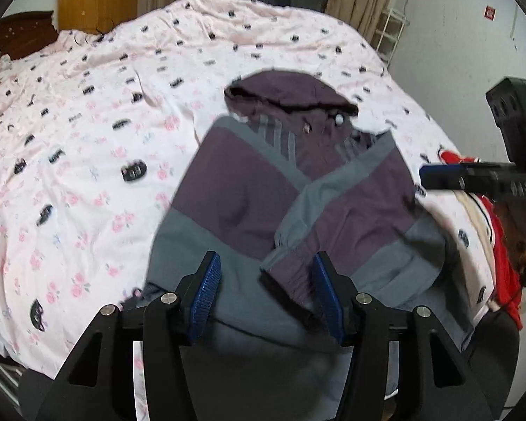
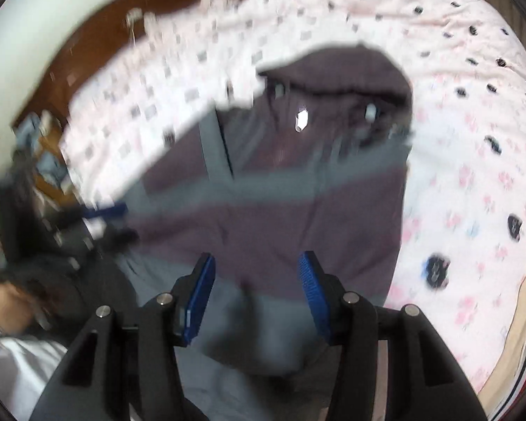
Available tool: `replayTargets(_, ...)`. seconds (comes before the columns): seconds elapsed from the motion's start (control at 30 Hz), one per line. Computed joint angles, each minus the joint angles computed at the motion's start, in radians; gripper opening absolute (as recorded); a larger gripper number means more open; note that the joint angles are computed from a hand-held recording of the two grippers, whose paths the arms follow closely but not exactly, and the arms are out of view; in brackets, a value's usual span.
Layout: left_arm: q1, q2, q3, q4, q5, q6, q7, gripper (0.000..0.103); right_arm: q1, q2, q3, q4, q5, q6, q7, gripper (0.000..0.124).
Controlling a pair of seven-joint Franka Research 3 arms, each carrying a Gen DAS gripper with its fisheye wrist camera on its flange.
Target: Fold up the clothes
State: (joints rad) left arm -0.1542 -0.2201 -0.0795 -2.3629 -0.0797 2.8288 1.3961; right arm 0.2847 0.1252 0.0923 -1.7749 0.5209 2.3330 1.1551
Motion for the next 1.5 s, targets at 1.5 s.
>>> replayTargets(1.5, 0.218, 0.538, -0.050, 0.803, -0.307, -0.388, 0.547, 0.074, -0.182, 0.548, 0.016, 0.794, 0.037, -0.264, 0.266, 0.058)
